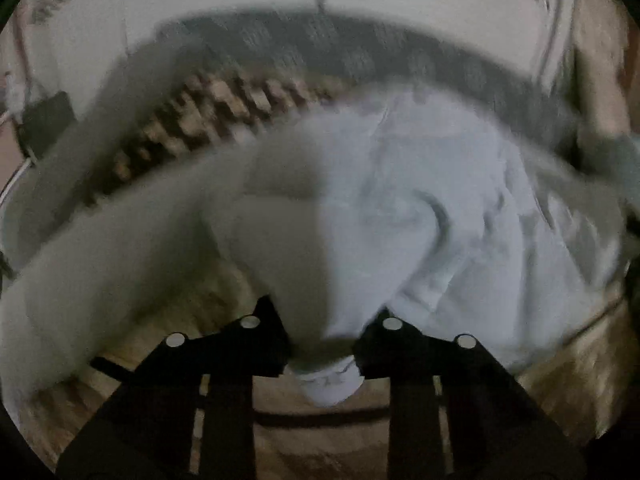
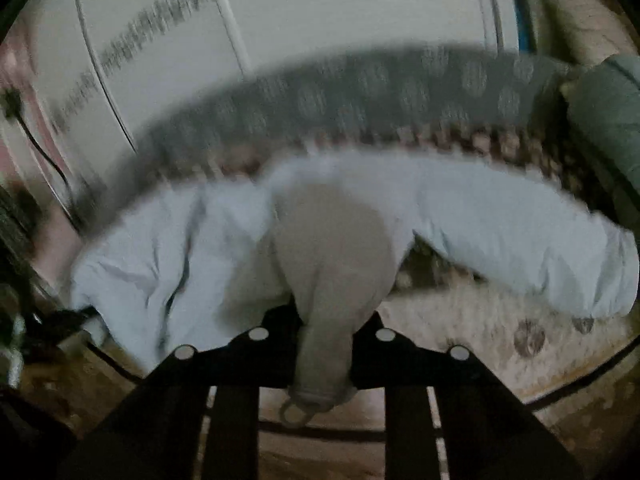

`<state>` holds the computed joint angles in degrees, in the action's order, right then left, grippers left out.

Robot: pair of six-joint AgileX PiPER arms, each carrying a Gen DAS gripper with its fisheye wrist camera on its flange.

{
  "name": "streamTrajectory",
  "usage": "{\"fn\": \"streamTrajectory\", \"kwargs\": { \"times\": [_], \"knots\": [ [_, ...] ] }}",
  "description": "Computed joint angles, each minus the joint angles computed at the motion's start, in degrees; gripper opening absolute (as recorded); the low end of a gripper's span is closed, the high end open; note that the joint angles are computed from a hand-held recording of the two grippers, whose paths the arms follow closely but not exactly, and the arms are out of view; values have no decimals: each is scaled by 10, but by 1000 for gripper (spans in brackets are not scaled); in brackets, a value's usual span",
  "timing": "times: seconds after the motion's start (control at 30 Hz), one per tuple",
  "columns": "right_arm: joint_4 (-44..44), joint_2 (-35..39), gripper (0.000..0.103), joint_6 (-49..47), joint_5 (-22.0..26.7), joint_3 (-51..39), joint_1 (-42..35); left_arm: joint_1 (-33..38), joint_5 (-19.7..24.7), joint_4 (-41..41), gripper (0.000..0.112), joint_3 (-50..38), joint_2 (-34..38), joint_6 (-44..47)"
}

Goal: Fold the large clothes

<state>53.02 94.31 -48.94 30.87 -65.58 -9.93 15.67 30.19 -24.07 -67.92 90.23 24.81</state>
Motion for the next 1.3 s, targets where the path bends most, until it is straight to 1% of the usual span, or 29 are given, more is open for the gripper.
{"fn": "streamTrajectory", "kwargs": {
  "times": [0.07, 0.1, 0.17, 0.2, 0.23, 0.3, 0.37, 0.4, 0.43, 0.47, 0.5, 0.53, 0.57, 0.6, 0.63, 0.67, 0.7, 0.77, 0.8, 0.83, 0.87, 0.93, 0.97, 1.03, 1.1, 1.13, 1.17, 1.23, 1.3],
  "knots": [
    [94, -49, 19, -94, 31, 28, -31, 33, 16, -44, 22, -14, -30, 44],
    [110, -66, 19, -115, 35, 39, -41, 37, 16, -59, 22, -10, -44, 56],
    [154, -105, 19, -155, 56, 69, -63, 76, 57, -112, 22, -16, -84, 107],
    [169, -114, 19, -172, 67, 80, -73, 87, 68, -129, 24, -9, -102, 122],
    [166, -136, 19, -175, 69, 94, -76, 97, 77, -150, 26, 4, -129, 134],
    [149, -194, 19, -169, 50, 136, -62, 112, 101, -151, 31, 22, -172, 130],
    [154, -231, 19, -176, 85, 164, -79, 149, 110, -169, 37, 67, -228, 147],
    [145, -247, 19, -176, 100, 179, -87, 153, 111, -159, 42, 85, -256, 140],
    [113, -258, 21, -168, 110, 179, -89, 170, 107, -142, 43, 98, -287, 138],
    [70, -266, 24, -150, 101, 176, -82, 184, 90, -102, 48, 105, -314, 115],
    [12, -281, 27, -120, 90, 174, -72, 211, 80, -59, 70, 103, -330, 85],
    [-31, -294, 38, -90, 69, 175, -58, 215, 58, -18, 86, 102, -335, 41],
    [-86, -310, 51, -43, 25, 181, -34, 223, 36, 12, 88, 95, -330, 3],
    [-143, -350, 80, -3, -32, 196, -26, 240, 33, 20, 88, 79, -319, -12],
    [-182, -373, 92, 33, -82, 207, -20, 245, 35, 40, 88, 56, -298, -41],
    [-197, -388, 92, 54, -110, 209, -30, 247, 44, 44, 88, 37, -278, -51],
    [-190, -390, 92, 66, -114, 201, -52, 252, 46, 35, 90, 29, -269, -43],
    [-107, -369, 95, 45, -74, 164, -115, 228, 32, 57, 96, 5, -235, -74],
    [-50, -336, 97, 26, -34, 132, -150, 207, 30, 83, 99, -12, -213, -94],
    [-14, -308, 97, 0, -10, 110, -169, 198, 27, 101, 99, -27, -189, -104],
    [-1, -271, 97, -3, -4, 82, -169, 175, 25, 142, 99, -48, -163, -136],
    [-44, -220, 100, 33, -50, 48, -138, 115, 32, 246, 99, -107, -96, -240],
    [-90, -184, 100, 72, -71, 24, -118, 105, 41, 270, 99, -140, -59, -270],
    [-117, -111, 100, 110, -70, -26, -104, 85, 57, 303, 100, -199, 3, -324],
    [-82, -39, 100, 95, -46, -66, -105, 71, 80, 324, 100, -246, 60, -355],
    [-77, 1, 100, 97, -38, -86, -105, 69, 94, 323, 100, -267, 90, -363],
    [-95, 27, 100, 112, -49, -92, -97, 72, 90, 316, 100, -267, 106, -372],
    [-193, 90, 100, 191, -77, -110, -78, 88, 56, 285, 100, -229, 119, -370],
    [-307, 150, 100, 300, -78, -146, -70, 102, 52, 268, 100, -212, 140, -351]
  ]
}}
